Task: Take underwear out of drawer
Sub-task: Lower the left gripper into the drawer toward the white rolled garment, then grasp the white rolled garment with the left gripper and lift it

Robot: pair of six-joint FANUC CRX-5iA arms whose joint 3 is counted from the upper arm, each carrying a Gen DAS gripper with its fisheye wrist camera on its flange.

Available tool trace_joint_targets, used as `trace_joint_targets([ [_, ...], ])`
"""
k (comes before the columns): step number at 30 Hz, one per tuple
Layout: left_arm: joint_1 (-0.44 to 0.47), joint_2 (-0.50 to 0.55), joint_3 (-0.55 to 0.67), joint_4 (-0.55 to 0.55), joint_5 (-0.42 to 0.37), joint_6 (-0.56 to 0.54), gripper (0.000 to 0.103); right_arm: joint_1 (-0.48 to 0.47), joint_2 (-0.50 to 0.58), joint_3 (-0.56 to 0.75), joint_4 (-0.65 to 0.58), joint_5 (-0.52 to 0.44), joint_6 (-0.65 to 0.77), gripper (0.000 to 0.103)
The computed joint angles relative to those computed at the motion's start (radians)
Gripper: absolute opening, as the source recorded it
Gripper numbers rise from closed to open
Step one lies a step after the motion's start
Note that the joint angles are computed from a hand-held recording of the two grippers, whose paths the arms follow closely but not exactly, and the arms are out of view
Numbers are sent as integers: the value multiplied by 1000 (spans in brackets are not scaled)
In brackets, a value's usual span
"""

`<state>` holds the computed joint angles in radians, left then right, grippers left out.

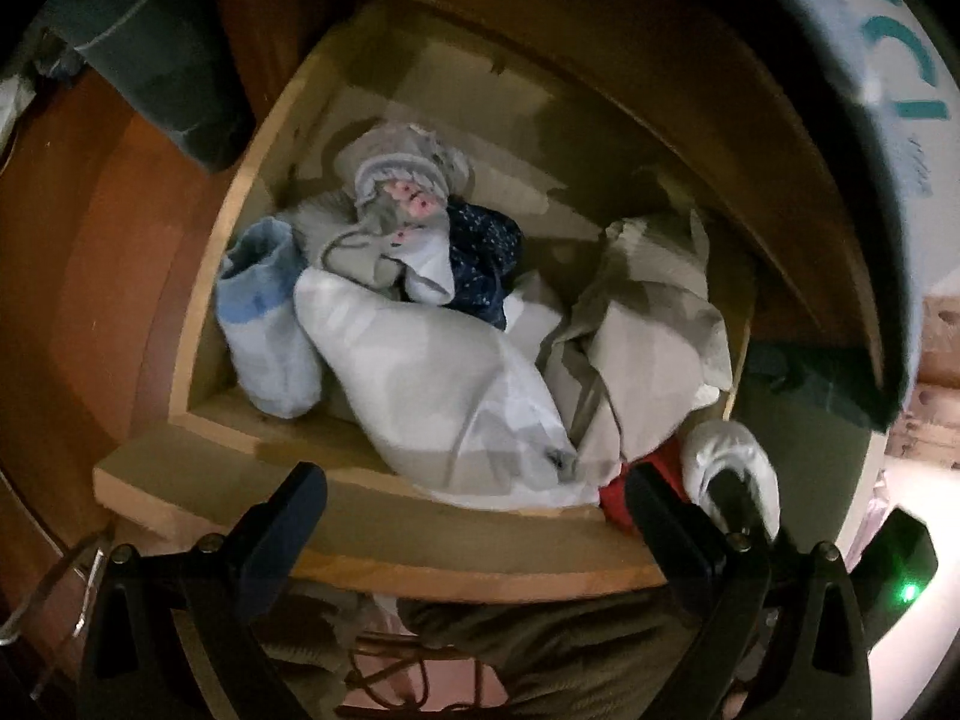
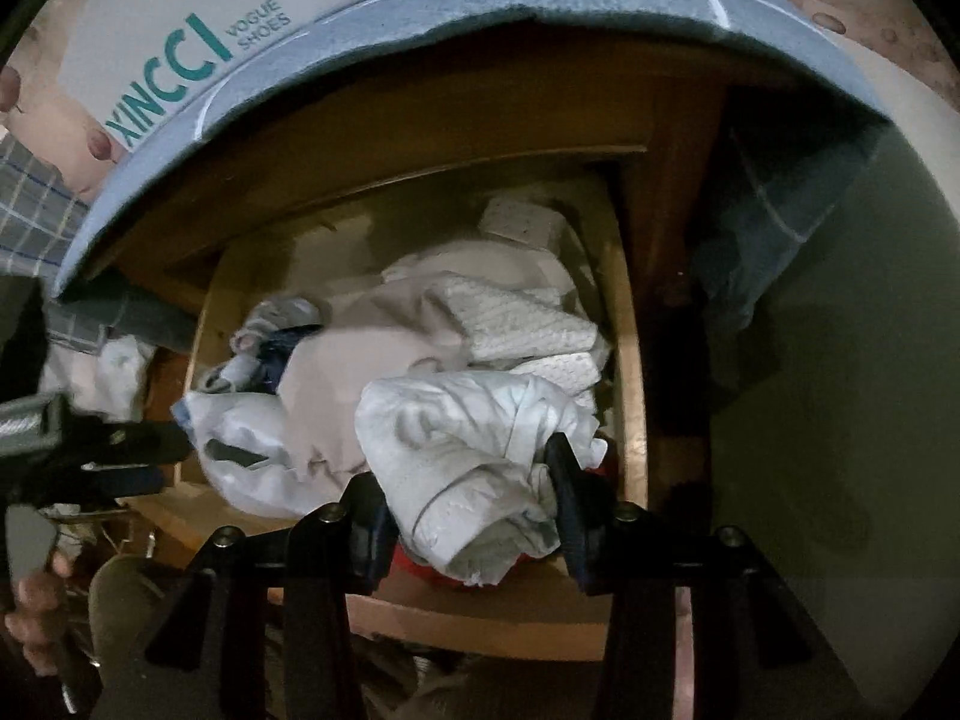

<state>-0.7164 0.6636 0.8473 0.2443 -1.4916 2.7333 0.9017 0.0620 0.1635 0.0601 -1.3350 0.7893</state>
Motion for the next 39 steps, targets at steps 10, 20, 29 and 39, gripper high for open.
trace_joint_targets([
  [10, 9, 113, 111, 0, -93, 71, 102, -9, -1, -5, -27, 23, 6, 41],
  [20, -1, 209, 255, -25, -195, 97, 72, -20, -5, -12, -44, 40, 9, 41],
  [29, -21, 294, 465, -85, -325, 38, 25, -21, -2, -6, -54, 33, 10, 42],
  [39, -53, 178, 417, -201, -304, -78, 18, -19, 14, 18, -47, 12, 10, 41],
])
